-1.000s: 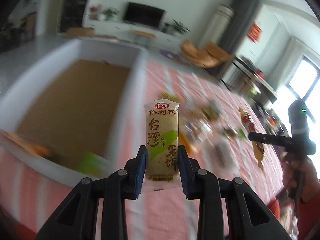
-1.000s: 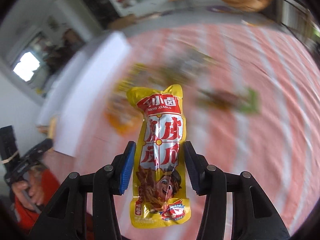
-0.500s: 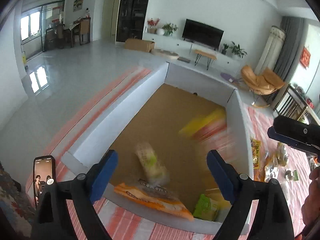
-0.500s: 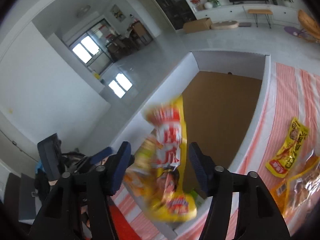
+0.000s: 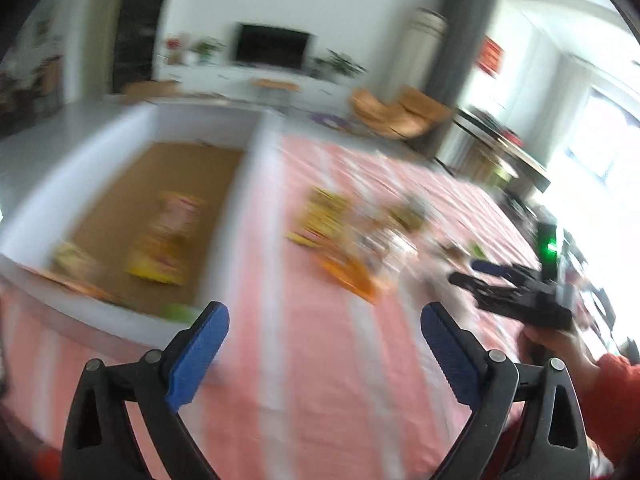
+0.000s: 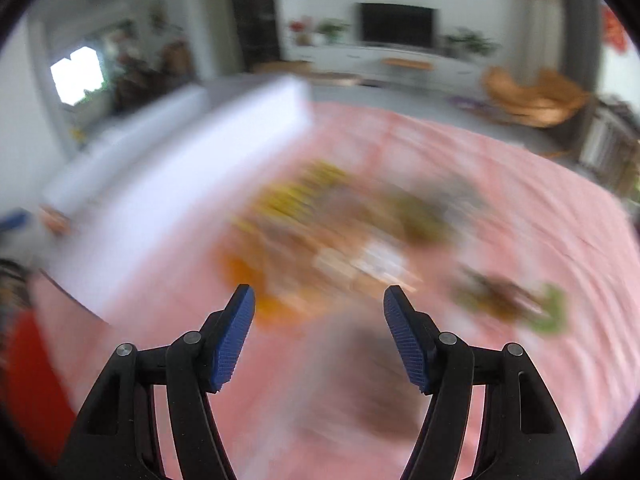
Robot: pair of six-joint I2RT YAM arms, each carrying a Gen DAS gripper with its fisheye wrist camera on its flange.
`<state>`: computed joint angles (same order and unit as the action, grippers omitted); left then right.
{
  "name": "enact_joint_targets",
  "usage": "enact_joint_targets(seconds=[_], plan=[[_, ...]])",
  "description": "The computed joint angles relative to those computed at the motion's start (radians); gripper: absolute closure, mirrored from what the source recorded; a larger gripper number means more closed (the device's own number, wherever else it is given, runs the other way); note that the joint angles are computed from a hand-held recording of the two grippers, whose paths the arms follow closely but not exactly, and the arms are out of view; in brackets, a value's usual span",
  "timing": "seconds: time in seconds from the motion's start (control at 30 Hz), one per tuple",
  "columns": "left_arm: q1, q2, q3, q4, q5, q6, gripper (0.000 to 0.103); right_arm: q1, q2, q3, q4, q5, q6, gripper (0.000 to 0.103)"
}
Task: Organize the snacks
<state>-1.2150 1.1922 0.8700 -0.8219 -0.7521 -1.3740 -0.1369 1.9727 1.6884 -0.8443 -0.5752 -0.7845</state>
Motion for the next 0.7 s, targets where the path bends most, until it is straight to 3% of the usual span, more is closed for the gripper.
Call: enact_joint_targets(seconds=[0.1, 0.17, 0.27, 0.47, 0.53, 0.7], plan=[[0.049, 0.236, 0.034, 0.219, 0.128, 0.084, 0.007, -0.135, 0.052, -0.01, 0.077, 0.039, -0.023, 0.033], [0.088, 0.36, 0.065, 0.257, 0.178, 0.114, 0.007, -0.187, 0.08, -0.001, 0.101, 0.053, 0.005, 0.033], [0.138, 0.511, 0.141, 0.226, 0.178, 0.135, 0.007, -0.241, 0.138, 0.05, 0.089, 0.059, 0.033, 0.033], [0.207, 0.554, 0.107, 0.242, 0.163, 0.157, 0.007, -0.218, 0.139, 0.01, 0.125, 0.095, 0.034, 0.03], [0.217, 0.571, 0.098, 0.257, 0.173, 0.157, 0.007, -0.228, 0.071, -0.067, 0.134, 0.093, 0.013, 0.027], [0.231, 0.589, 0.111, 0.271, 0.161, 0.184, 0.002, -0.232, 0.082, -0.068, 0.145, 0.091, 0.016, 0.024]])
